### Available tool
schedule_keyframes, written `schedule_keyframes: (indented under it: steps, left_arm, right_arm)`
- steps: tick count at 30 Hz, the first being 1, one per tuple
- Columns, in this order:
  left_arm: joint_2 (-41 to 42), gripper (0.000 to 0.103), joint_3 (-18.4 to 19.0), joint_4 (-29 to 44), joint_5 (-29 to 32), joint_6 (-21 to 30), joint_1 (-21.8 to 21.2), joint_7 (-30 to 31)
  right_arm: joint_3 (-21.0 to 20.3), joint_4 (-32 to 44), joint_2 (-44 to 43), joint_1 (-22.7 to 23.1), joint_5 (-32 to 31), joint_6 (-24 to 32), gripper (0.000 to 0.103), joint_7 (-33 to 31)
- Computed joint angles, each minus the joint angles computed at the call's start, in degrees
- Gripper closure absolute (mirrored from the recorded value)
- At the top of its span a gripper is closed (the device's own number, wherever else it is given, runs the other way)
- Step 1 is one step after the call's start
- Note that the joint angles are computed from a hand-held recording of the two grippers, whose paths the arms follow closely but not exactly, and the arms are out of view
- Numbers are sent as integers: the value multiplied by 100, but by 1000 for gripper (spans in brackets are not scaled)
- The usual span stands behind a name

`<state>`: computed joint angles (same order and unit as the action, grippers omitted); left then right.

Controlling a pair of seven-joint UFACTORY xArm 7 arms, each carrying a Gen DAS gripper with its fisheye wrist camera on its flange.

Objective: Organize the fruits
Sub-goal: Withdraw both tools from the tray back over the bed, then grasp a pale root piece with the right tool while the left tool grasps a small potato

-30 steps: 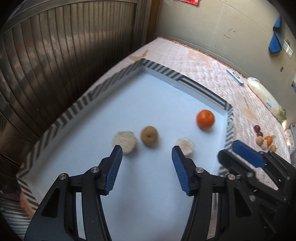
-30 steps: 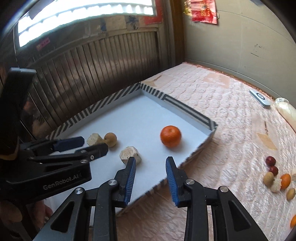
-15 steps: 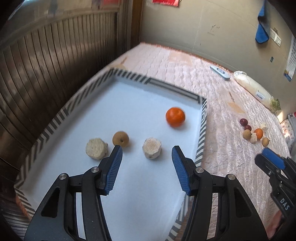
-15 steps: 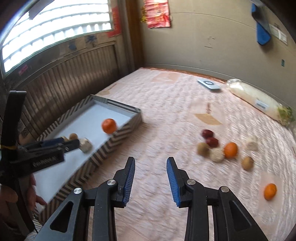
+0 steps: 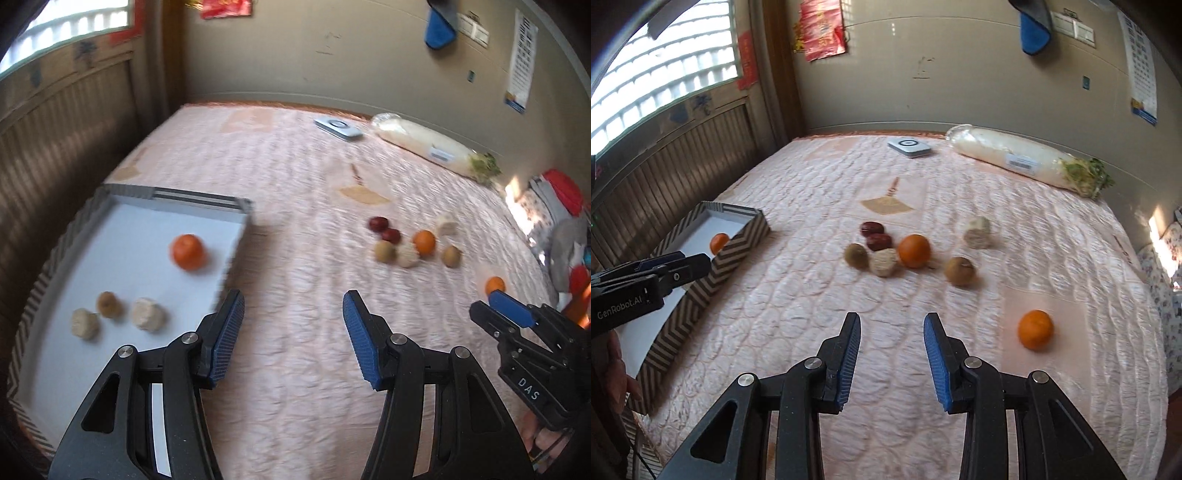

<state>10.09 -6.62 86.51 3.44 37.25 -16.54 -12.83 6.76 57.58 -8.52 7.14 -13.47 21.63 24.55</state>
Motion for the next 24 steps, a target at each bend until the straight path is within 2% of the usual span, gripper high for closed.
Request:
schedule_keyframes:
  steps: [3,7,9,14,18,22,23,24]
  left_arm:
    - [340,47,-85,443,-111,304,-100,10]
    - [683,47,-25,874,12,524,-277,-195]
    - [730,47,6,924,61,532,-303,-232]
    - [885,47,55,1127,78,640,-271,-228]
    - [1076,47,78,1378,35,746,-242,-218]
    - [1255,47,95,1622,52,887,-276,-203]
    - [1293,47,93,1678,44,919,-284,-196]
    - [1337,47,94,1748,47,963,-301,-197]
  right_arm:
    - [-95,1,33,-17,163,-18,69,-150]
    - [-267,302,471,167,1081,-117,69,-953]
    - [-231,546,774,156,1007,-115,69,-975]
    - [-186,1199,1507,155,1426,-113,69,-1497]
    - [-338,1577,1866,303,909,-17,69,-1264]
    - [-327,1848,2120,280,976,-52,70,-1421]
    - [-382,1880,2143,323,857,-36,77,-1350]
    - [-426,1897,2139,356,747,21,77,-1290]
